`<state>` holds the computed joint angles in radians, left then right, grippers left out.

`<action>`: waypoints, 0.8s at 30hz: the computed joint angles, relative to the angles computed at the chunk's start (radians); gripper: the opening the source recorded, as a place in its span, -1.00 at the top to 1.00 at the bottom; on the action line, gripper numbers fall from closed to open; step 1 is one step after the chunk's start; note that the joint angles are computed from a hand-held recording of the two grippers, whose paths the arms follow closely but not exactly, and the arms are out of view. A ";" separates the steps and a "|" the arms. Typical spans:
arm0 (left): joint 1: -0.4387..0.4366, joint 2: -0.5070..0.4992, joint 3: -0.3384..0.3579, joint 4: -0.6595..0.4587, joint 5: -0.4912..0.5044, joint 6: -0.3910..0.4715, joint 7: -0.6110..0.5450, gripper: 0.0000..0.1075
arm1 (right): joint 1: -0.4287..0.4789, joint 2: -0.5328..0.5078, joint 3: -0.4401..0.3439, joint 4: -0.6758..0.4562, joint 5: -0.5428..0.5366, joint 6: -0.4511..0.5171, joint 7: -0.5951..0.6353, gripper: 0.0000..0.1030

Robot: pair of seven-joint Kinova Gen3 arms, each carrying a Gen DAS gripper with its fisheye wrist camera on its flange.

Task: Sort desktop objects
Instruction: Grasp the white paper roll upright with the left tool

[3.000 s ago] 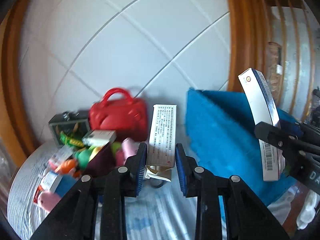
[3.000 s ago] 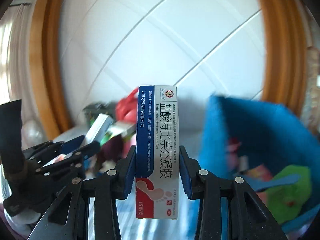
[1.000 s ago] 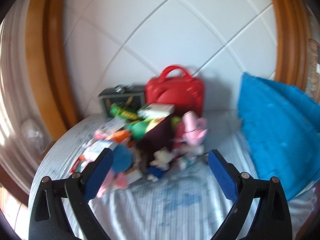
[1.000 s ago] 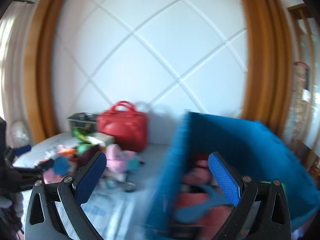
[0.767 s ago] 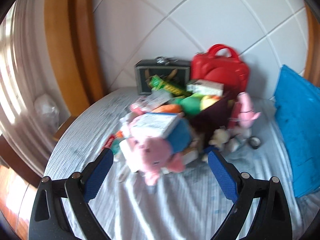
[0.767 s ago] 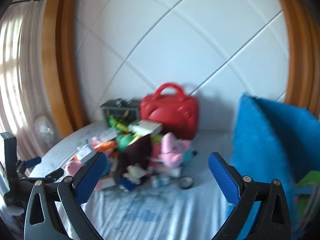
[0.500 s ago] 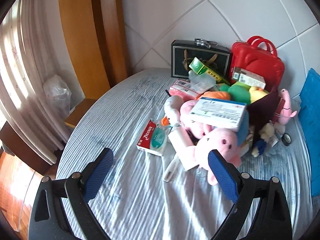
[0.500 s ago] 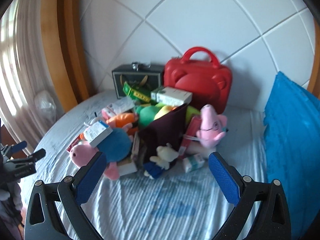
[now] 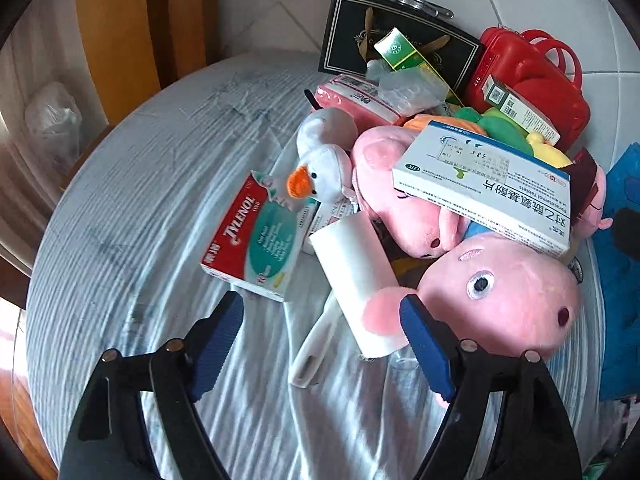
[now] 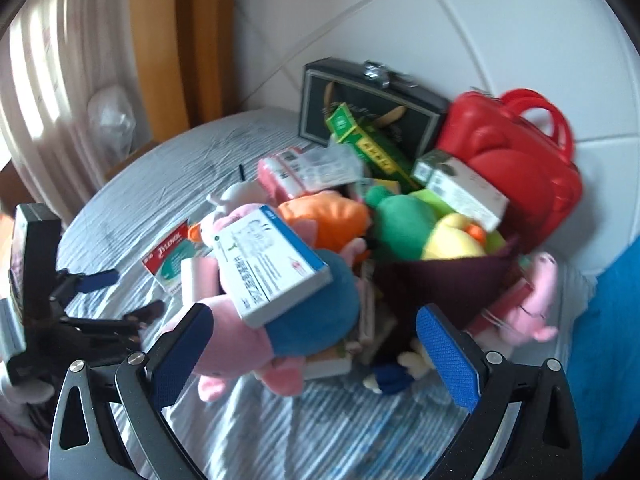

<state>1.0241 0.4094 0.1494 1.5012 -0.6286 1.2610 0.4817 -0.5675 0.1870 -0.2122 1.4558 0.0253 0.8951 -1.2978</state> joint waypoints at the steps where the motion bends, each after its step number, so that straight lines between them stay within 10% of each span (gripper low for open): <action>1: -0.005 -0.004 -0.005 0.016 -0.005 -0.029 0.017 -0.50 | -0.020 0.025 -0.005 -0.024 0.031 0.012 0.007 -0.99; 10: -0.084 -0.040 -0.023 0.157 -0.024 -0.270 0.104 -0.49 | -0.136 0.244 0.029 -0.227 0.155 0.156 0.052 -0.97; 15: -0.111 -0.039 -0.026 0.200 -0.023 -0.376 0.099 0.02 | -0.143 0.264 0.055 -0.208 0.148 0.127 0.040 -0.73; 24: -0.065 -0.007 -0.010 0.118 0.008 -0.213 -0.013 0.04 | -0.032 0.132 0.043 -0.050 0.047 0.061 -0.011 -0.50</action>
<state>0.9595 0.4024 0.1391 1.6193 -0.6207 1.0483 0.4687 -0.5997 0.3193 -0.1695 1.4058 0.0727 0.9562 -1.3088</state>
